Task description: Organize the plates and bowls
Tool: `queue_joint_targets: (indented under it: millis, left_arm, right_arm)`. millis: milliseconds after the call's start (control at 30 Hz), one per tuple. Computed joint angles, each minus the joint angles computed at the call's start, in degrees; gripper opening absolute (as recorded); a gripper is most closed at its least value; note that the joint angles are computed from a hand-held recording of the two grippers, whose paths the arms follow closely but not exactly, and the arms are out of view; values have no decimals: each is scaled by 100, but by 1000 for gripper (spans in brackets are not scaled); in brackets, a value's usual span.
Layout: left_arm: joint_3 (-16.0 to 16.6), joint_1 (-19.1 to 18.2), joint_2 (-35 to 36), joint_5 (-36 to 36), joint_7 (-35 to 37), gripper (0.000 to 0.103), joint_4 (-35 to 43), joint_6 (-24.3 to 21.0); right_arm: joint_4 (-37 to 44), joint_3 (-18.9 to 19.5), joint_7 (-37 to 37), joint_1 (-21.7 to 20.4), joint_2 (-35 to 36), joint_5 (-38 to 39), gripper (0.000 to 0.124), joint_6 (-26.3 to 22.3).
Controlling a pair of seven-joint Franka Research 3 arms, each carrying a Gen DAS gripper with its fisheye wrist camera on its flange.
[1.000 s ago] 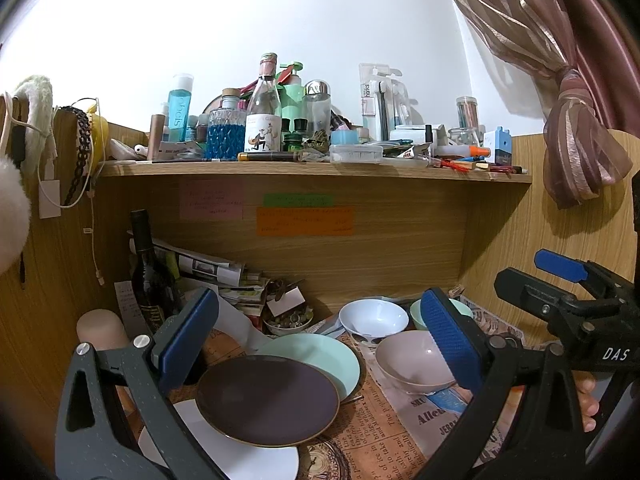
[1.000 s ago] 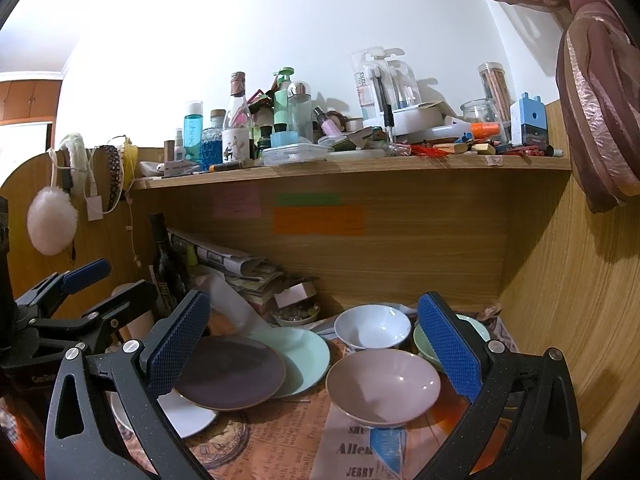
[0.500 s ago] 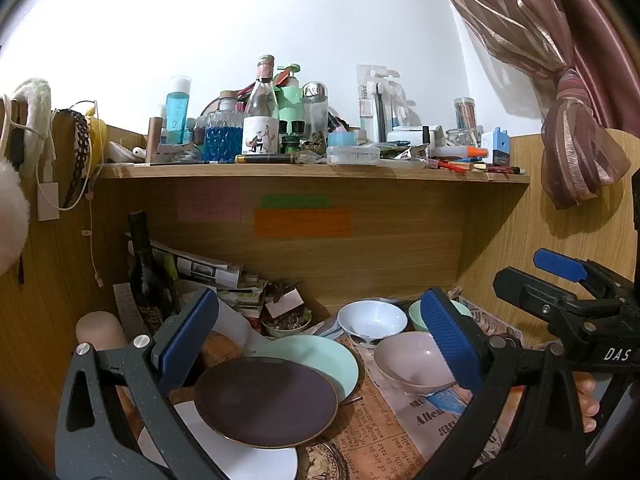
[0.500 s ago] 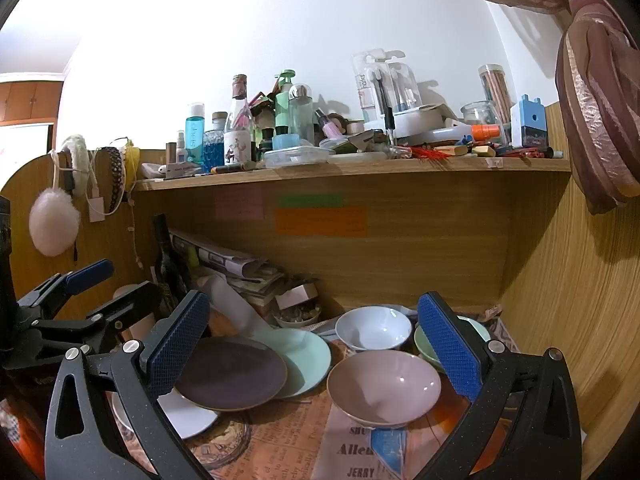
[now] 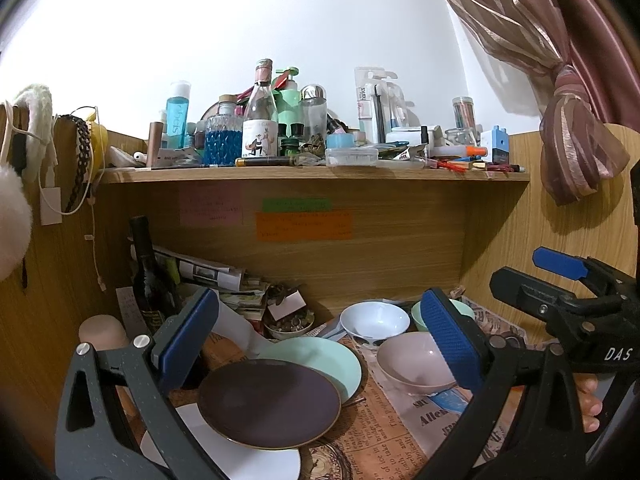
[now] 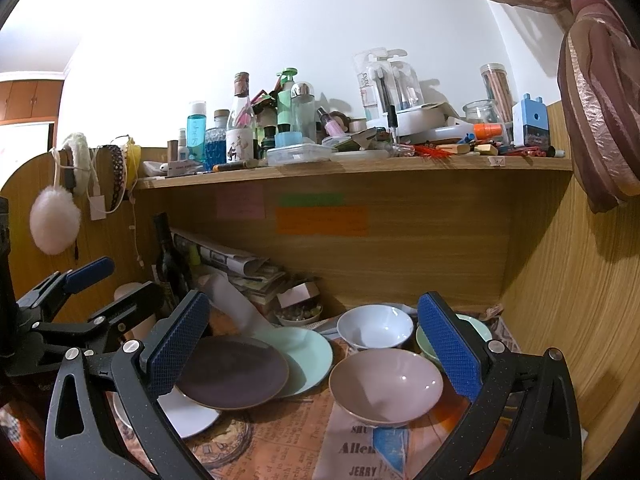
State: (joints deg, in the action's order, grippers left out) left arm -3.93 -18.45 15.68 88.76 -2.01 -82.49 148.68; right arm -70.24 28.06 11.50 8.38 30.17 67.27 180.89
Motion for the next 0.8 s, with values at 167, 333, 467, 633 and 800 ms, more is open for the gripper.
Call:
queue_joint_targets:
  millis: [167,333,467,633,800]
  left_arm:
    - [1,-18,11,8,-18,103,7,-28]
    - [0,-21,14,22,-30,103,12,-35]
    - [-1,-13,22,13,-46,103,15,-14]
    - [11,6,15,5,-109,103,-27,0]
    - [32,142,-67,-137,-180,103,-203,144]
  right_arm:
    - [23,203,-307,-92,32,158,103,96]
    - [48,240,-536,-110,21,346,103,61]
    - [89,202,-727,-63,23,515,103,52]
    - [114,43,-739,46,12,610,103,-5]
    - [224,-460,81,416,135,-13,103,-127]
